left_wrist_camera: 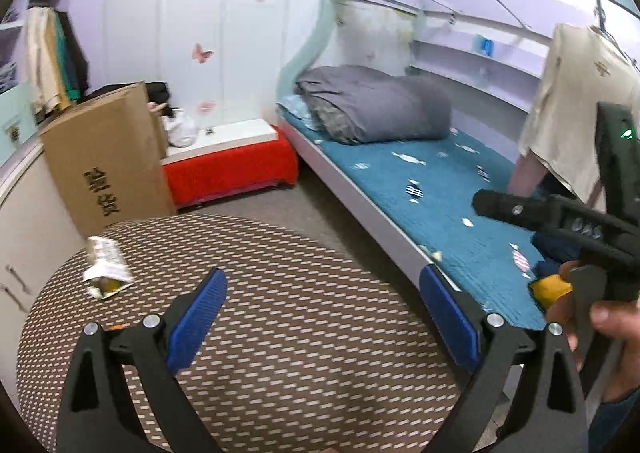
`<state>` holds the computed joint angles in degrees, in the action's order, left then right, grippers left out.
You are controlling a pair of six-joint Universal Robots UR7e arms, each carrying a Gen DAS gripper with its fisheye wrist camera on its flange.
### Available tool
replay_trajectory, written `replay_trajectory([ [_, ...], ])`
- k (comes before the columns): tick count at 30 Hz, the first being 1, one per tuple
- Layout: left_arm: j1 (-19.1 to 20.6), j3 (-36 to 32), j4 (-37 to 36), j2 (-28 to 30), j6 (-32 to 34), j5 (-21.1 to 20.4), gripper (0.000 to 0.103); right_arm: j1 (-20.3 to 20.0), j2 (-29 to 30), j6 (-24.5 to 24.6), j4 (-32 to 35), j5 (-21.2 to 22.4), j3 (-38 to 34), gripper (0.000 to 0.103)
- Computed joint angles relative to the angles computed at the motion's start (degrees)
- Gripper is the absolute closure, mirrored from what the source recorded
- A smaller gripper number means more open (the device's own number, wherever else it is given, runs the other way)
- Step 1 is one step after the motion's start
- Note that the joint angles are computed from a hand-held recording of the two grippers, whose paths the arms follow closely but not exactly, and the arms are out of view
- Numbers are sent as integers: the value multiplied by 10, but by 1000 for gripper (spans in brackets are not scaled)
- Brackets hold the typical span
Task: Collect trash
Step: 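Move both tools back over the table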
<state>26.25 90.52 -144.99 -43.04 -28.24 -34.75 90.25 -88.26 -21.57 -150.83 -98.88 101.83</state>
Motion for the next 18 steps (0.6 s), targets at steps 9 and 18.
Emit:
replay_trajectory([
  [9, 7, 101, 36, -97, -56, 63, 8, 61, 38, -17, -10, -17, 6, 6],
  [18, 46, 164, 120, -158, -148, 81, 8, 89, 83, -36, -18, -40, 12, 6],
])
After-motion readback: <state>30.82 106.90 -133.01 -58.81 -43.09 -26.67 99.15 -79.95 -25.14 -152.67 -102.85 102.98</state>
